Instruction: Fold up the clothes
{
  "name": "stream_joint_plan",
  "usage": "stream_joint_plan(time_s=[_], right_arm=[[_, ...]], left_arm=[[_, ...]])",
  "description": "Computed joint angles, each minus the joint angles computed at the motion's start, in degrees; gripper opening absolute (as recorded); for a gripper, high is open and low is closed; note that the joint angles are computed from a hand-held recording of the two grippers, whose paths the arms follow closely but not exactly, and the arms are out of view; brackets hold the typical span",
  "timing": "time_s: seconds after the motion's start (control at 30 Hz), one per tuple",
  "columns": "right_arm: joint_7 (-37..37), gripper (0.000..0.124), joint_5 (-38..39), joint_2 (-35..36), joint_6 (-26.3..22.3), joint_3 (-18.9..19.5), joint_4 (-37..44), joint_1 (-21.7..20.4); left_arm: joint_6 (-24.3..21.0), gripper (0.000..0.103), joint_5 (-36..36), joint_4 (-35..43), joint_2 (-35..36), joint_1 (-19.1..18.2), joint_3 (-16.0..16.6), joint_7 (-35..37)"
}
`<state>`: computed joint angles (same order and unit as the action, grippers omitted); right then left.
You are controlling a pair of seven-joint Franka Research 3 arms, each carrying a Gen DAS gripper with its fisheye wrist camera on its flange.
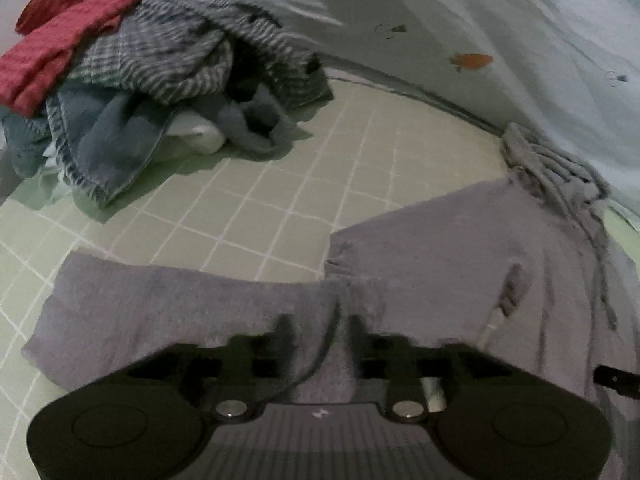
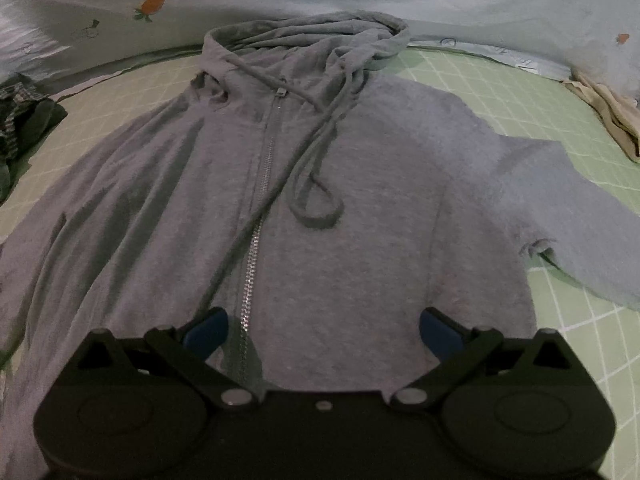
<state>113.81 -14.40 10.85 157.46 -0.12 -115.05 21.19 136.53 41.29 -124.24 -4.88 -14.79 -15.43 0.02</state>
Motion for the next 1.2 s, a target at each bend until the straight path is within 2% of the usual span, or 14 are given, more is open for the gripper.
stream_joint_plan(time_s=[0.03, 0.2, 0.27, 0.37, 0.57, 0.63, 0.67, 0.7, 0.77, 0.8, 0.83, 1.03, 1.17, 1.2], right_arm=[[-0.5, 0.103, 0.2, -0.1, 0.8, 0.1, -0.5, -0.2], [3.8, 0.103, -5.0, -1.1, 6.9, -1.9, -4.0, 1.1], [9.6, 0.103, -10.4, -1.3, 9.1, -3.9, -5.0, 2.6], [19.9, 0.103, -19.7, -1.1, 10.9, -6.7, -5.3, 4.8], [31.7, 0.103, -31.9, -1.0, 13.1, -7.9, -5.5, 4.8], [34.5, 0.103, -34.9, -1.0, 13.7, -7.9, -5.5, 4.6], [36.2, 0.103, -36.7, -0.9, 14.0, -8.1, -5.4, 4.6], [38.0, 0.103, -38.6, -0.9, 14.2, -8.3, -5.3, 4.6], [41.8, 0.103, -42.5, -0.7, 14.5, -8.5, -5.0, 4.6], [43.5, 0.103, -44.3, -0.6, 14.7, -8.5, -4.9, 4.5], [44.6, 0.103, -45.5, -0.6, 14.8, -8.3, -4.8, 4.2], [45.7, 0.103, -46.9, -0.5, 14.7, -6.3, -4.5, 2.2], [44.9, 0.103, -46.1, -0.5, 14.6, -5.8, -4.5, 1.7], [44.2, 0.103, -45.4, -0.5, 14.6, -5.6, -4.6, 1.5]], left_arm=[[-0.1, 0.074, 0.1, -0.7, -1.0, -0.1, -0.1, -0.4], [-10.7, 0.096, 1.4, -3.9, -8.5, 0.1, -2.5, -7.4], [-15.7, 0.097, 0.0, -5.2, -10.8, 0.4, -3.1, -10.5], [-18.5, 0.097, -4.9, -7.6, -13.0, 0.9, -2.2, -13.9], [-14.6, 0.097, -9.7, -11.4, -14.0, 1.7, -0.9, -16.2], [-15.9, 0.095, -9.6, -9.7, -11.9, 2.0, -1.1, -14.1], [-16.9, 0.091, -9.3, -8.5, -10.6, 2.0, -1.2, -12.4], [-17.4, 0.080, -9.0, -7.4, -9.8, 1.8, -1.3, -10.7], [-17.9, 0.051, -8.6, -5.6, -8.5, 1.4, -1.1, -7.4], [-17.9, 0.026, -8.5, -4.8, -8.0, 1.2, -1.0, -5.7], [-16.2, 0.009, -8.5, -4.6, -7.8, 1.2, -0.6, -4.7], [-0.6, 0.007, -2.0, -1.1, -4.7, 2.2, -0.4, -1.0], [16.0, 0.009, 6.4, 3.8, -0.1, 2.6, -0.2, -0.8], [18.7, 0.016, 8.5, 5.0, 1.0, 2.5, -0.3, -0.8]])
